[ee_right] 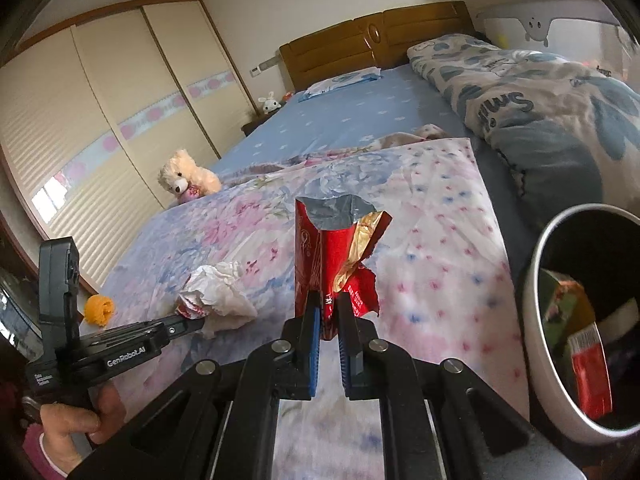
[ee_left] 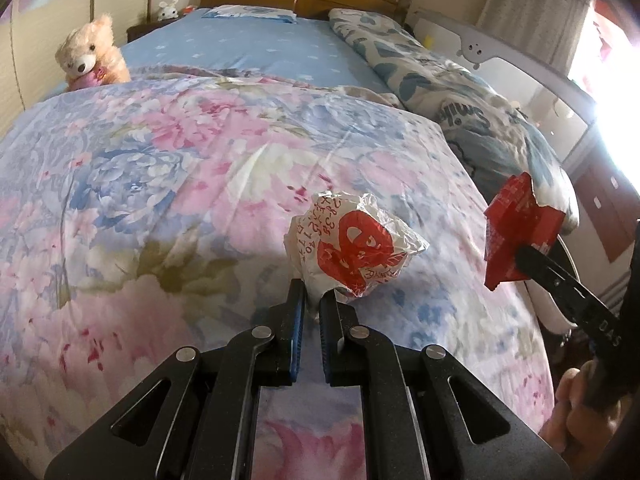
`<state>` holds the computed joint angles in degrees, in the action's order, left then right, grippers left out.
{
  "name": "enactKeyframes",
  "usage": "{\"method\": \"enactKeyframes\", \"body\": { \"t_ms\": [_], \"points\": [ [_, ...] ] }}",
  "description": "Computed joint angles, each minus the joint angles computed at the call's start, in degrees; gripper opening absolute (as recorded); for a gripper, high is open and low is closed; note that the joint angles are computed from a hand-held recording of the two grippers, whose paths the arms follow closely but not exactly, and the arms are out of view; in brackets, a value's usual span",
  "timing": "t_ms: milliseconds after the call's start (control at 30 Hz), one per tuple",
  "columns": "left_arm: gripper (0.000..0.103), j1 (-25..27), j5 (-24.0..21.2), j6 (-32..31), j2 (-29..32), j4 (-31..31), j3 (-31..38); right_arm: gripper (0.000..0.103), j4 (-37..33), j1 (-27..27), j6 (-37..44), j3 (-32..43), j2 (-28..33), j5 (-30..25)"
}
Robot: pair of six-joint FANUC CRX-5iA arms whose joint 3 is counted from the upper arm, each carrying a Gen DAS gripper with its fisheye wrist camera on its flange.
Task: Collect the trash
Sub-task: 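Lift the white-and-red wrapper and red chip bag off the bed with both tools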
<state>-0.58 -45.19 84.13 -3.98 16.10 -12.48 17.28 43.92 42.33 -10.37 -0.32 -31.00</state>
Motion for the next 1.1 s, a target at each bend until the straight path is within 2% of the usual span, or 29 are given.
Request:
{"method": "enactKeyframes", "body": {
  "t_ms": [667,1100],
  "points": [
    [0.007,-6.4,-0.9,1.5,-3.8,-5.7,0.0,0.008,9.6,2.9,-10.6,-10.1,-9.7,1.3],
    [0.007,-8.6,-1.0,1.2,-2.9,-5.8,0.9,0.008,10.9,2.9,-12.6,-12.6,-13.0,-0.8]
  ]
}}
